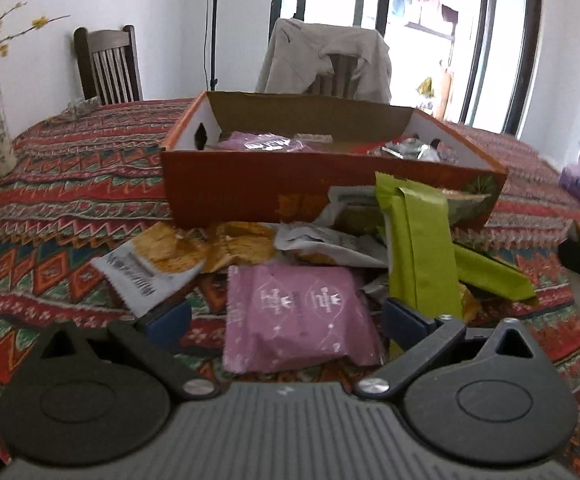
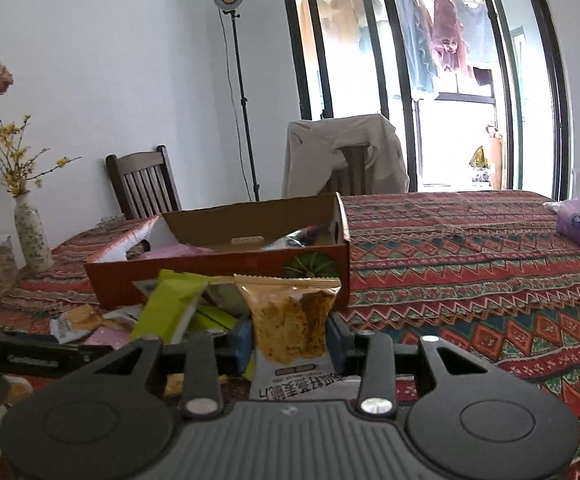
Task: Organize snacks
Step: 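Grasp a cracker packet with the right gripper while the left grasps another pink pouch, then carry both packets over the box and open both grippers to drop them in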
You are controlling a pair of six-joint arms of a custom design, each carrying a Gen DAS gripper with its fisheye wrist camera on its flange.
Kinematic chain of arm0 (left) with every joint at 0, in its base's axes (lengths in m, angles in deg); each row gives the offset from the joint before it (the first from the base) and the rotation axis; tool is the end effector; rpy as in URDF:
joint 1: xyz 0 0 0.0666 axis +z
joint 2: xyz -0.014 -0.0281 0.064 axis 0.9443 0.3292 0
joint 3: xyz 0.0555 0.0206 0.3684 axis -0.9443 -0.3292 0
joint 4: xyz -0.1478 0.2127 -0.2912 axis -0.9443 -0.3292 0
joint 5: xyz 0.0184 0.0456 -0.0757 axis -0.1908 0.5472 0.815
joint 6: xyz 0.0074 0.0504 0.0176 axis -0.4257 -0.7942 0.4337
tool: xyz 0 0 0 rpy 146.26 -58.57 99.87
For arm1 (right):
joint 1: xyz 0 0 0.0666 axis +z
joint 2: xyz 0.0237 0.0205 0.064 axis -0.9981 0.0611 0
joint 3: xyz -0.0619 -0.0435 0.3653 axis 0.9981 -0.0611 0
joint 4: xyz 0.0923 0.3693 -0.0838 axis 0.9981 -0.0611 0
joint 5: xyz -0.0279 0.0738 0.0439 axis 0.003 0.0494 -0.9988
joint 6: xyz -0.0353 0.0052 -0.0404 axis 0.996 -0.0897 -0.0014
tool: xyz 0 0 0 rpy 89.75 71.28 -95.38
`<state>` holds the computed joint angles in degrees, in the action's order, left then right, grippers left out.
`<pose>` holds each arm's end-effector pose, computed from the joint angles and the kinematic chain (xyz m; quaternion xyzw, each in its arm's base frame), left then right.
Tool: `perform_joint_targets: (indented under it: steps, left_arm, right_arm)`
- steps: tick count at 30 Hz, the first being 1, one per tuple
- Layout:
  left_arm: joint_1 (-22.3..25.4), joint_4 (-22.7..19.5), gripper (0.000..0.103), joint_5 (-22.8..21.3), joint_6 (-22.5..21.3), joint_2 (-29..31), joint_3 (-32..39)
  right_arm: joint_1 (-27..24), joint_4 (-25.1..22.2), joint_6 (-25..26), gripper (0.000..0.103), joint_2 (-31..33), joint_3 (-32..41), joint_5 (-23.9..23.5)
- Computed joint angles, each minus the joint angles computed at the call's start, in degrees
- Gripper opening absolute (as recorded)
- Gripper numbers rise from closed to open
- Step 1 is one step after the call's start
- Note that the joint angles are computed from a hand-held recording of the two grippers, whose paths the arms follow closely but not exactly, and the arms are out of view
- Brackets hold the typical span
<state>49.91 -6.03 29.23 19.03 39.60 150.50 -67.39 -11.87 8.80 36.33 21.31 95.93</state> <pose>0.6570 -0.2428 0.2163 0.0200 0.9010 -0.0283 0.4325 0.6062 0.2045 0.2302 -0.0105 0.8378 0.0958 0.5374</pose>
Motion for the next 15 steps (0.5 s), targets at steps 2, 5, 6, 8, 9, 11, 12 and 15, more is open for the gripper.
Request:
perform_joint_targets:
  steps: [2, 5, 6, 8, 9, 11, 12, 15]
  left_arm:
    - [-0.6, -1.5, 0.103, -2.6, -0.2, 1.5, 2.0]
    - [-0.8, -2.9, 0.103, -3.2, 0.4, 2.8, 3.9]
    - [-0.8, -3.5, 0.103, -3.8, 0.5, 3.0, 4.4]
    - [-1.1, -5.4, 0.103, -4.4, 0.2, 4.2, 6.2]
    - [-1.0, -5.7, 0.103, -4.2, 0.6, 4.2, 6.4]
    - [-1.0, -6.0, 0.103, -4.2, 0.7, 4.5, 6.7]
    - [-1.1, -6.0, 0.103, -4.4, 0.6, 4.6, 6.8]
    - [-0.9, -6.5, 0.103, -4.0, 1.3, 4.9, 7.2]
  right_arm:
    - [-0.2, 0.2, 0.1, 0.037, 0.1, -0.2, 0.1]
    - [-0.4, 0.8, 0.1, 0.037, 0.2, -0.5, 0.0]
    - [-0.4, 0.9, 0.1, 0.037, 0.3, -0.5, 0.0]
    - [-0.5, 1.0, 0.0, 0.037, 0.6, -0.3, -0.4]
    - [-0.6, 1.0, -0.2, 0.037, 0.6, -0.3, -0.7]
    - [-0.7, 1.0, -0.4, 0.037, 1.0, -0.1, -1.2]
    - [-0.8, 1.0, -0.5, 0.037, 1.0, -0.1, -1.3]
    - [-0.9, 0.9, -0.8, 0.037, 1.3, 0.1, -1.7]
